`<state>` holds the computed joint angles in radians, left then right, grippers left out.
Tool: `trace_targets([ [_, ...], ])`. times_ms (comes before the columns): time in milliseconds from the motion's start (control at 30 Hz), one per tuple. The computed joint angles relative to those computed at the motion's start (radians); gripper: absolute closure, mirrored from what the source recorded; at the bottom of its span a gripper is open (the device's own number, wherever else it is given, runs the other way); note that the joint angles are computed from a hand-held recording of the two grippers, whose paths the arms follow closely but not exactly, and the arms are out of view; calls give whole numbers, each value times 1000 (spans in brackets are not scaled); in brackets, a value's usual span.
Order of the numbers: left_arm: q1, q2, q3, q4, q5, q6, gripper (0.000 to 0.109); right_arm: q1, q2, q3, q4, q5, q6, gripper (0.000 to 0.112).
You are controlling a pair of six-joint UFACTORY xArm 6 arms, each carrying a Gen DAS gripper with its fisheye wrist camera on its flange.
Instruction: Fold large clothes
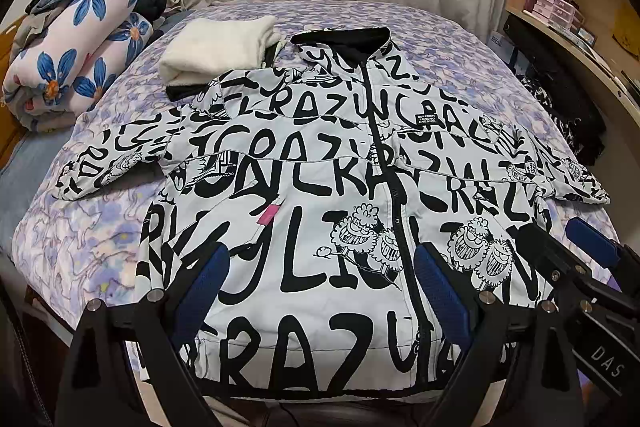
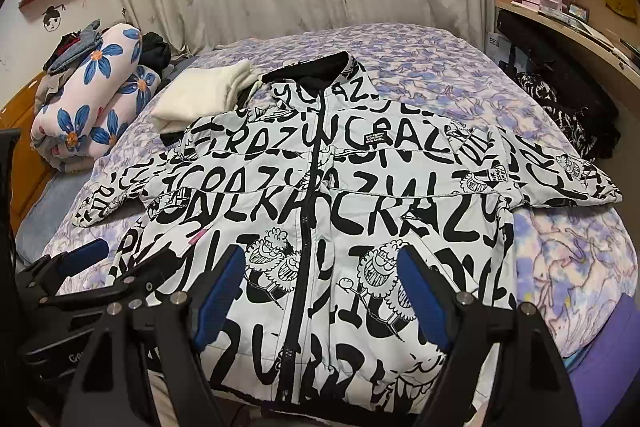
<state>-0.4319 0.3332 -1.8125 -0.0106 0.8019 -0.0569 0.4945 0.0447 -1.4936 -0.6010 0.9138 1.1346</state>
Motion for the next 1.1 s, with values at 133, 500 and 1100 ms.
trace_targets([
  [133,0,0,-1,-1,2,0,16,0,4,-4,2,1,-1,34],
  [500,0,1,-2,5,3,-2,16,-1,19,-19,5,2,-6,34],
  [1100,35,-35,78,-25,-33,48,16,0,43,-50,12,11,-15,34],
])
